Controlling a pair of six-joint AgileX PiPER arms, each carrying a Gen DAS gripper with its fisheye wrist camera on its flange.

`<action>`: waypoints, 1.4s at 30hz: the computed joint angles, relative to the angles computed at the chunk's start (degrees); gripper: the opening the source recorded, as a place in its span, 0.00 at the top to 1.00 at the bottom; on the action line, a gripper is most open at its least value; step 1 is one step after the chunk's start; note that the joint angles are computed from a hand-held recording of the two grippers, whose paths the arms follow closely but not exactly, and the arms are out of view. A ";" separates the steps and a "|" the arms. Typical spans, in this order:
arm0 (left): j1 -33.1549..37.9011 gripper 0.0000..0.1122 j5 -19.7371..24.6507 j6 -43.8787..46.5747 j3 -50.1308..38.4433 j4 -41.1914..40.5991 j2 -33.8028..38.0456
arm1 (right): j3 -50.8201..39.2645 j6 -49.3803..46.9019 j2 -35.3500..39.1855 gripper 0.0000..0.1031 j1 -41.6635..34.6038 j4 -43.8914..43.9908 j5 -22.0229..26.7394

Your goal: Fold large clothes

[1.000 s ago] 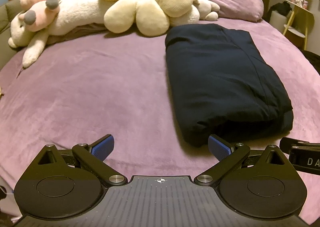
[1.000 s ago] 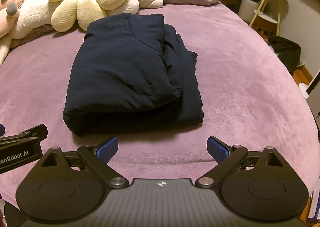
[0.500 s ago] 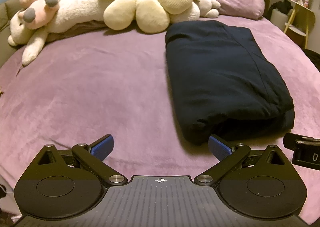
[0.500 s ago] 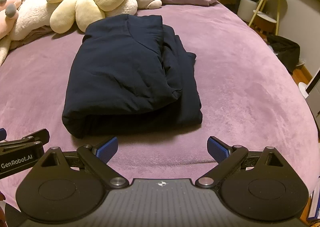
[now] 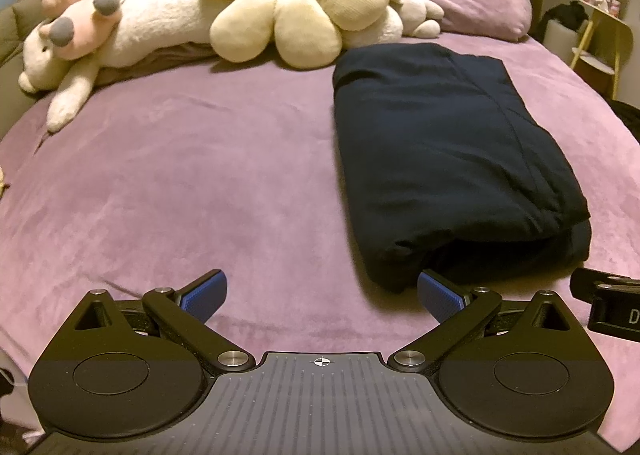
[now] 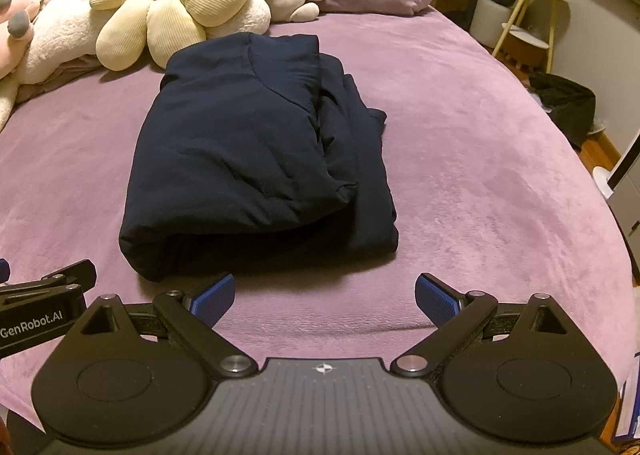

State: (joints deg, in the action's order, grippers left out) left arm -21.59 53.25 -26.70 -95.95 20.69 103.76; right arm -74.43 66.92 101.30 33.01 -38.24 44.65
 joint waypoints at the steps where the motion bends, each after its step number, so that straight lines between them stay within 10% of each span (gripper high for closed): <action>1: 0.04 0.08 -0.02 0.09 -0.01 -0.20 0.00 | 0.09 0.09 -0.07 0.05 0.04 -0.04 -0.02; 42: -0.57 0.08 -1.08 -0.40 0.90 -1.09 0.21 | 1.67 2.27 -0.94 0.04 -0.23 -1.54 -0.65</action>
State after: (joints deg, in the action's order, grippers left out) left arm -22.17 52.18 -27.10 -95.05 19.60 103.97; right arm -72.77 69.19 100.36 32.79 -39.79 44.00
